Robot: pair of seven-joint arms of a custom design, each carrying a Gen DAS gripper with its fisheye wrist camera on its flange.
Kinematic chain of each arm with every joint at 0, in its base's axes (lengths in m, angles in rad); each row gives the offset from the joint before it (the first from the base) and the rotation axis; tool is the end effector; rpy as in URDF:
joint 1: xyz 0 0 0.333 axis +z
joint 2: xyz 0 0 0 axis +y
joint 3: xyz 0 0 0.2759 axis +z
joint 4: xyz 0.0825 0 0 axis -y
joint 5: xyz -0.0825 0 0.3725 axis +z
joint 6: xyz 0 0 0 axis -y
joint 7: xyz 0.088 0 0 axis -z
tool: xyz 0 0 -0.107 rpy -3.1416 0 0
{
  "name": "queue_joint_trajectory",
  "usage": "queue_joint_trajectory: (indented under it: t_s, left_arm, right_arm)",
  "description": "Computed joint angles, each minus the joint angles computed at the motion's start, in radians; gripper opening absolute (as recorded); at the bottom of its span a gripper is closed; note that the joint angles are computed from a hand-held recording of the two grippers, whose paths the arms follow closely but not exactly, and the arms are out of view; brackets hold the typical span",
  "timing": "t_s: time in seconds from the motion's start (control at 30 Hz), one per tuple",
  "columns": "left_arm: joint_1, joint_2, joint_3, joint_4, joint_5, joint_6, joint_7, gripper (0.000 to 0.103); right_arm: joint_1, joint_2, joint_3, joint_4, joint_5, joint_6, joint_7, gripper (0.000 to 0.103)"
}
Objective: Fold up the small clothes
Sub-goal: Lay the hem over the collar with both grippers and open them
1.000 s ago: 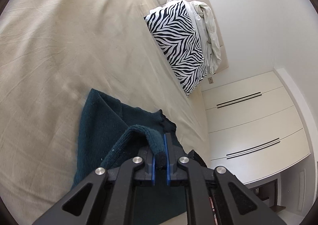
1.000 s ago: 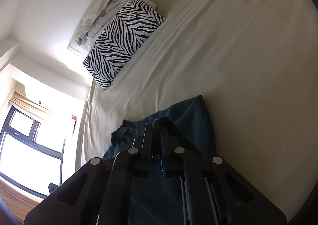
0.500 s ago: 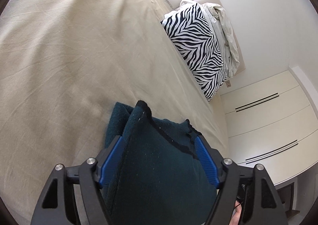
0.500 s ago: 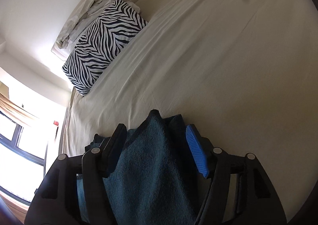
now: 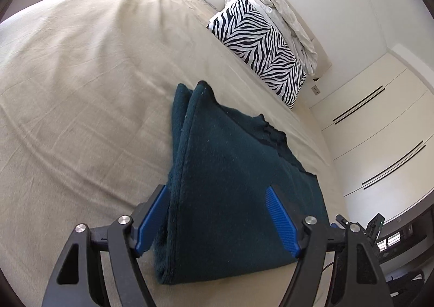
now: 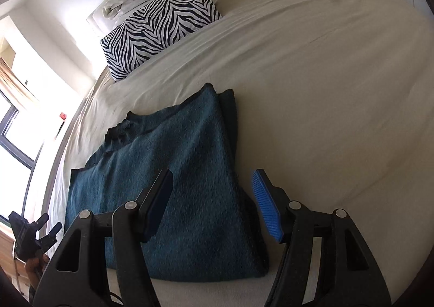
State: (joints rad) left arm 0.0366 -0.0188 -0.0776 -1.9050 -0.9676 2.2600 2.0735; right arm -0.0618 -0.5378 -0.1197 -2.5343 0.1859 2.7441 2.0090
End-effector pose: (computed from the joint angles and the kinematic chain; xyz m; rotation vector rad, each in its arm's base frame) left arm 0.5802 -0.0460 0.5167 1.8679 -1.9444 1.2986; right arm 0.4314 -0.0903 0.5121 -0.9399 2.2223 -0.3726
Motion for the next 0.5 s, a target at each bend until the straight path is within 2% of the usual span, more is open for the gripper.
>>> queue_joint_trajectory:
  t_s: [0.17, 0.4, 0.5]
  left_arm:
    - [-0.003, -0.048, 0.007, -0.075, 0.010, 0.016, 0.021, 0.070]
    - [-0.021, -0.072, 0.014, -0.113, 0.043, 0.073, 0.033, 0.046]
    - [-0.027, -0.077, 0.016, -0.121, 0.064, 0.084, 0.032, 0.041]
  right_arm:
    - [-0.001, -0.071, 0.002, -0.063, 0.002, -0.028, -0.010, 0.047]
    - [-0.012, -0.112, 0.014, -0.087, -0.021, -0.044, -0.012, 0.042]
    - [-0.016, -0.109, 0.023, -0.078, -0.043, -0.065, -0.017, 0.039]
